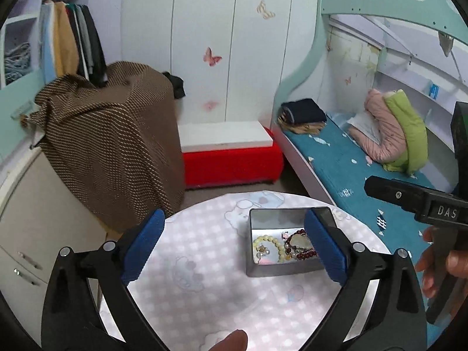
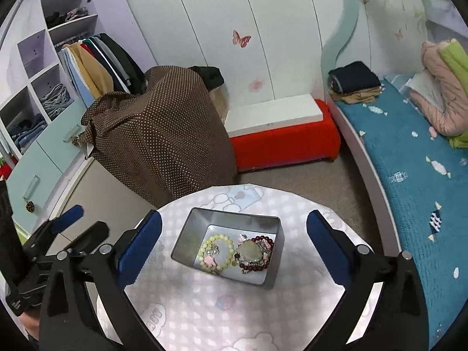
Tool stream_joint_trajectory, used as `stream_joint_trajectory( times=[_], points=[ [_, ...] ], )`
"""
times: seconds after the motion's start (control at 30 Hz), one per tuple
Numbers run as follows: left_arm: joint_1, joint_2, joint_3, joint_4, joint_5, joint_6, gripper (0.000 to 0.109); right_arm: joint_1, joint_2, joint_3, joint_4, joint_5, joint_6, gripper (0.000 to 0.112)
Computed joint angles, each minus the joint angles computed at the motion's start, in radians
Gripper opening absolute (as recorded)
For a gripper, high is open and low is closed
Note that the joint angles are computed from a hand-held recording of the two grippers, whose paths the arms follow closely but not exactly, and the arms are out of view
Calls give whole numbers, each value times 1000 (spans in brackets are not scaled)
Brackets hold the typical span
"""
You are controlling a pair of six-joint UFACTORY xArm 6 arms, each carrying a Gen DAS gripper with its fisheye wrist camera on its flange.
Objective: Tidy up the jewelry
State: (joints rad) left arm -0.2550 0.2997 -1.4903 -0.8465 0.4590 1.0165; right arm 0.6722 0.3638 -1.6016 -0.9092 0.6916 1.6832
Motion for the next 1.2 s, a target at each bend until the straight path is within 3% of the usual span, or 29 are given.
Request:
stream_joint_trajectory(
  times=[0.13,0.37,0.6,0.83,1.2],
  points=[
    [13,-103,101,-78,-44,100,96,49,-40,15,-56,53,31,95],
    [49,-337,304,-281,-89,297,97,196,-92,4,-168,232,80,95],
    [98,-585,500,-459,-69,477,98,345,-154,70,-283,380,219,95],
    [162,-802,670,-524,-19,510,98,495,-129,36,-330,591,262,95],
    [230,-1024,849,-491,-19,479,98,611,91,-230,-325,817,161,96]
  ],
)
